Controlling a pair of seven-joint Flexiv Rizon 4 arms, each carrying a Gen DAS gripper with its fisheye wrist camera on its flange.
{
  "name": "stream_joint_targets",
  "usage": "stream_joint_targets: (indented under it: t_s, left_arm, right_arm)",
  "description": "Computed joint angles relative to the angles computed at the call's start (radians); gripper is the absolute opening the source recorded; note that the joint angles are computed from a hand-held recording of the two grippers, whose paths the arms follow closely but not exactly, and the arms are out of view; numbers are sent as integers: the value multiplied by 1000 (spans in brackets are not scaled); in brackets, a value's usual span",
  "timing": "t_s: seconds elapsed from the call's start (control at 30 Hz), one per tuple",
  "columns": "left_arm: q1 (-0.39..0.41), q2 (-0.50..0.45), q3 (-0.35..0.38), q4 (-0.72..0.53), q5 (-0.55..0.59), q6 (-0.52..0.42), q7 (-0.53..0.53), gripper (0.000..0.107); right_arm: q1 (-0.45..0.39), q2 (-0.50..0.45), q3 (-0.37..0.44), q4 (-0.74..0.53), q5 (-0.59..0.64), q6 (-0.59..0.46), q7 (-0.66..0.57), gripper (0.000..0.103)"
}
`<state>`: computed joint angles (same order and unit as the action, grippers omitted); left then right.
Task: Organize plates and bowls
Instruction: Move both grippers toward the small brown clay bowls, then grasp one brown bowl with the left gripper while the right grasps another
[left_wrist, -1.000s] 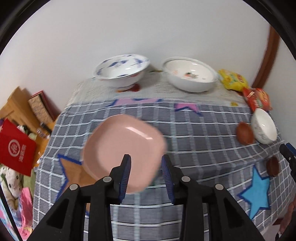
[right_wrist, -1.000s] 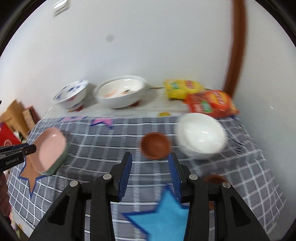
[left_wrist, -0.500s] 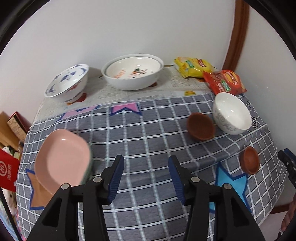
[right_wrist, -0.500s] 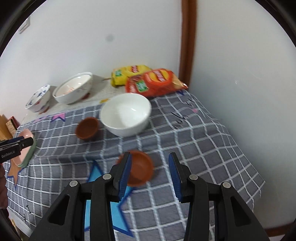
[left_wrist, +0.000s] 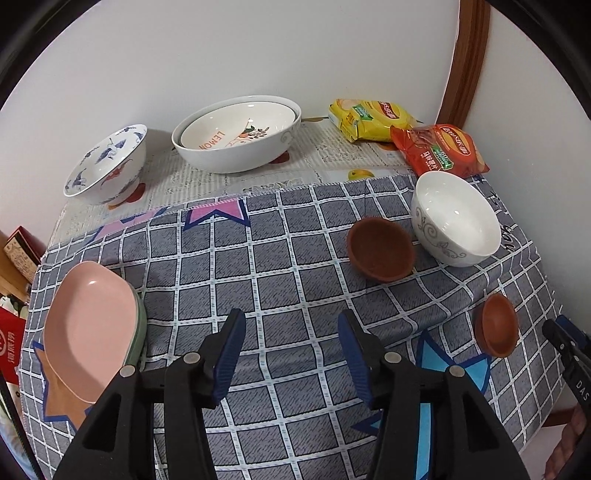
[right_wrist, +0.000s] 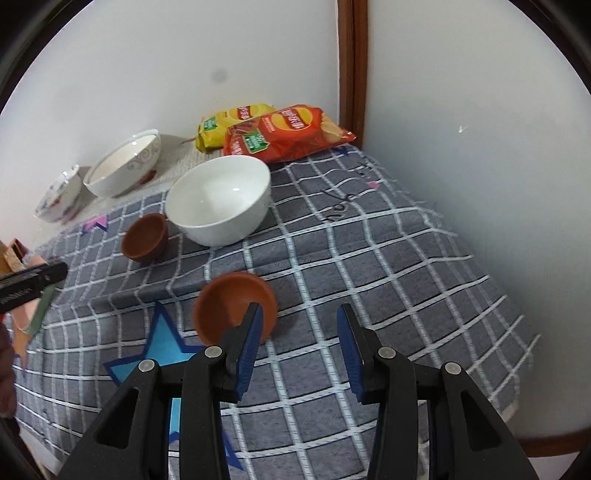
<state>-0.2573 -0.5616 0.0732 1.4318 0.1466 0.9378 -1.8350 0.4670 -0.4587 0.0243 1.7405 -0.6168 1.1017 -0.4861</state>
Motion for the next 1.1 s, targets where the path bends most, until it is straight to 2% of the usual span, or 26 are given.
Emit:
stream_joint_targets:
  t_s: [0.47, 0.8, 1.1]
  left_arm:
    - [22, -101, -40, -108, -82, -38, 94, 50]
    - [13, -178, -43, -215, -113, -78, 142, 50]
    - [15, -231, -48, -284, -134, -100, 168, 50]
  right_arm:
    - [-12, -71, 33, -61, 128, 3, -74, 41]
    - [-21, -86, 22, -60, 174, 43, -70, 41]
    - [-21, -111, 25, -89, 198, 35, -103, 41]
